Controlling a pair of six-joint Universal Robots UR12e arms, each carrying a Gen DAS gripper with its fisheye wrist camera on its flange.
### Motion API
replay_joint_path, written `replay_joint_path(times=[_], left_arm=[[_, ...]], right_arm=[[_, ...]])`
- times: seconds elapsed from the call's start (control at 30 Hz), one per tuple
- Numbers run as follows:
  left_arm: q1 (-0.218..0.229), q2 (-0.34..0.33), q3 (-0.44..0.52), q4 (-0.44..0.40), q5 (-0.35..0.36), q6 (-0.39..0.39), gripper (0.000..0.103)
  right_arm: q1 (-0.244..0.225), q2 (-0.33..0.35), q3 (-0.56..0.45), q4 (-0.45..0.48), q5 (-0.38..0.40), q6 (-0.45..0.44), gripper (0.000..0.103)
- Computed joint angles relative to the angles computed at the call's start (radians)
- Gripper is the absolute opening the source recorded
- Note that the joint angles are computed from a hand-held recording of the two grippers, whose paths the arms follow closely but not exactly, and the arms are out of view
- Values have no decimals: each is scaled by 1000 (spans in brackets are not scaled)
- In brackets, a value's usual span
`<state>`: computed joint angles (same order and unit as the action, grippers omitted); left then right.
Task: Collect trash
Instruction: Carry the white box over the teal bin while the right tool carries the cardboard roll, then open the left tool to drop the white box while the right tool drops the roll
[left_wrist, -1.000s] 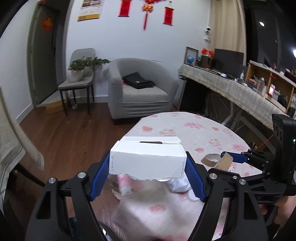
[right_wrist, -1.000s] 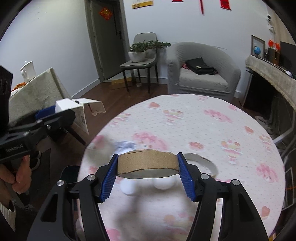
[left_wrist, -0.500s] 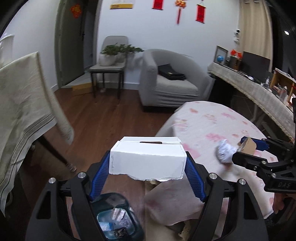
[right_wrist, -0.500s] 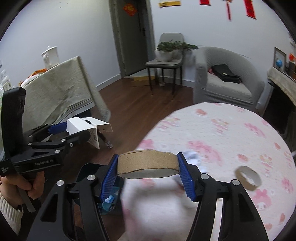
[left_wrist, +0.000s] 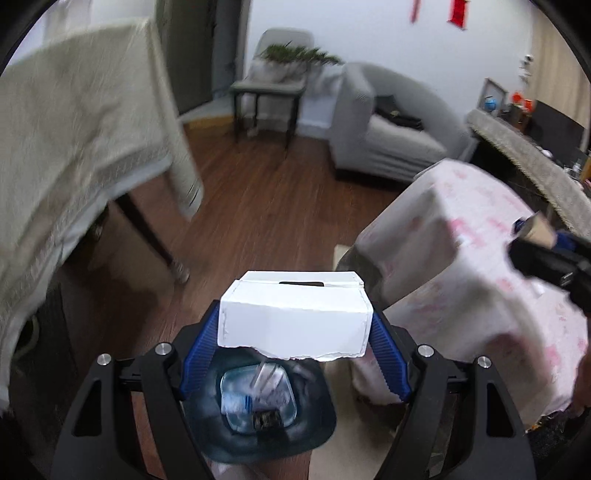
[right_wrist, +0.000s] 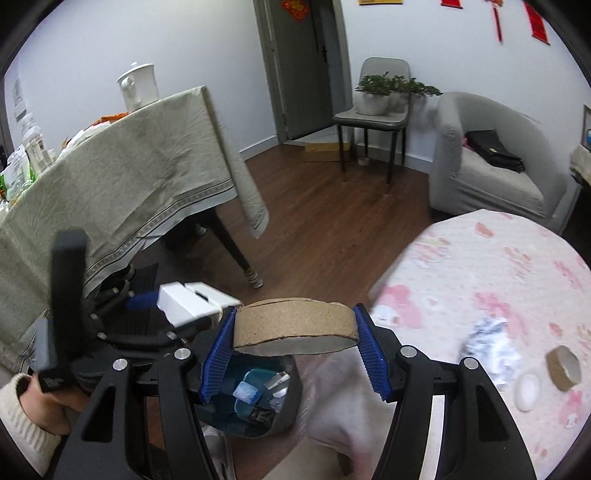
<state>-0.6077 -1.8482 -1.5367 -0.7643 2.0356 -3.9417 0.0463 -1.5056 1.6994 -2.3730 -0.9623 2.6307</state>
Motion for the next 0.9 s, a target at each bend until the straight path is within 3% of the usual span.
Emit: replay_joint_path(times=[0.17,0.5,0.67,0.9], left_arm=[[19,11,-29,-55,-66,-34,78],[36,24,-60,-177,-119,-40,85],[37,39,-82,-181,-101,-36,85],[49,89,-134,-138,-76,-94,84]], right_arm=[[26,9,-6,17,-5,-6,63],[71,30,-16,57,-20,-26,63],[94,45,-20,76,-39,-34,63],[125,64,-23,106,-73,-43,63]])
